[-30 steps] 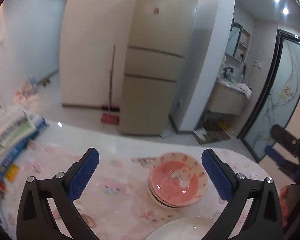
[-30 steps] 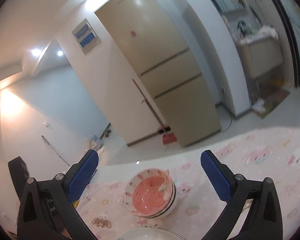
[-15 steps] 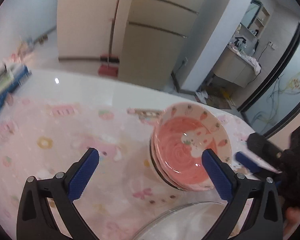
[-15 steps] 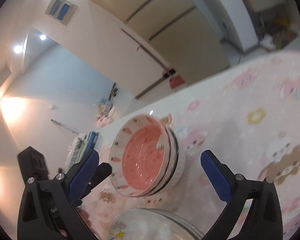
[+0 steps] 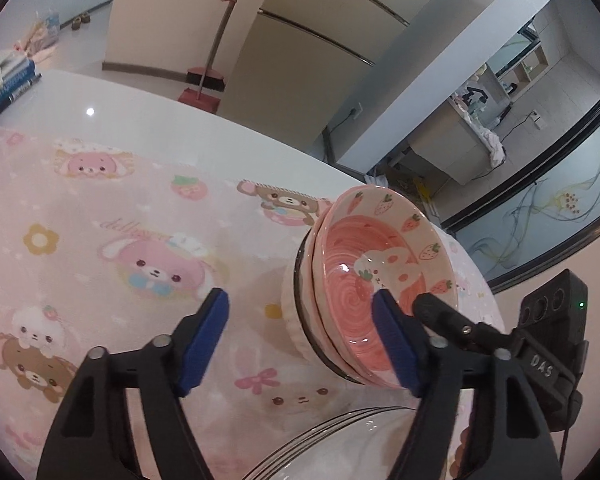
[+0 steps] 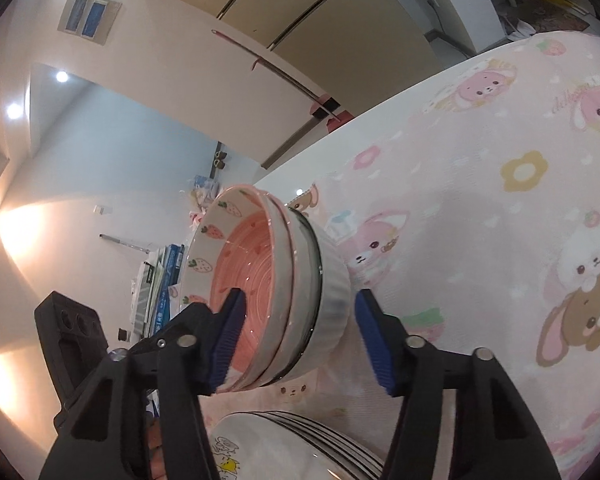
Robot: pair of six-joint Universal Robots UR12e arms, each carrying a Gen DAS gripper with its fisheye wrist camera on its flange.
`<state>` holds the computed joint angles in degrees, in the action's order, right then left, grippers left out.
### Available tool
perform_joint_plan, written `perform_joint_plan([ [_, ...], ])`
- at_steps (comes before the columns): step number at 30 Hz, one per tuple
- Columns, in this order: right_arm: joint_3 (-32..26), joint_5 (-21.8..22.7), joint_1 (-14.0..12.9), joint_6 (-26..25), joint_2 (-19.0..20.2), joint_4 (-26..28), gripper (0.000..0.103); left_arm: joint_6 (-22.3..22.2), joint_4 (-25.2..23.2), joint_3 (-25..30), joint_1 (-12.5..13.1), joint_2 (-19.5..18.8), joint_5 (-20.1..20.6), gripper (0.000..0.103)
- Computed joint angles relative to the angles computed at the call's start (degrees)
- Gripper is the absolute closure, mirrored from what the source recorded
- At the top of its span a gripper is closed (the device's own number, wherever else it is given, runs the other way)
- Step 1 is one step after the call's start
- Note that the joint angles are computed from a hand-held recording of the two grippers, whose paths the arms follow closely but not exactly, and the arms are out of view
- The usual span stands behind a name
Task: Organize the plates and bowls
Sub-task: 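Close both tools on the rim of the pink bowl stack, then lift the bowl stack with both tools and carry it over the plates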
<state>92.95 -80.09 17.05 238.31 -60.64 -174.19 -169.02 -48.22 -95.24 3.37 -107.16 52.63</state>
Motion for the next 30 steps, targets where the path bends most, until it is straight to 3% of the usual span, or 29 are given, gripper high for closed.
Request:
perform_joint_plan([
  [2, -0.42, -0.42, 0.17, -0.27, 0.15, 1.08, 0.051, 1.40, -2.94, 0.59, 0.25, -0.33, -1.98, 0.049],
  [6, -0.33, -0.02, 0.00, -0.04, 0.18, 1.06, 0.052, 2.34, -6.65, 1.23, 0.79, -0.94, -5.44, 0.058],
  [17, -0.25, 2.51, -0.58, 1.13, 1.10, -0.91, 0.047, 0.14, -10.31, 1.86, 1.20, -1.81, -8.01, 0.057],
  [20, -0.73, 1.68, -0.25, -0.05, 1.15, 0.77, 0.051, -0.34, -10.53, 1.65, 1.08, -1.76, -7.77, 0.058],
  [24, -1.78, -0.59, 0.38, -2.07, 0.62, 6.28, 0.066, 1.95, -15.27, 2.53, 0.42, -2.06, -6.23, 0.066],
  [30, -1.31, 0.11, 0.16, -1.62, 0.44, 5.98, 0.067, 2.39, -15.87, 2.42, 0.62, -1.62, -6.05, 0.067],
])
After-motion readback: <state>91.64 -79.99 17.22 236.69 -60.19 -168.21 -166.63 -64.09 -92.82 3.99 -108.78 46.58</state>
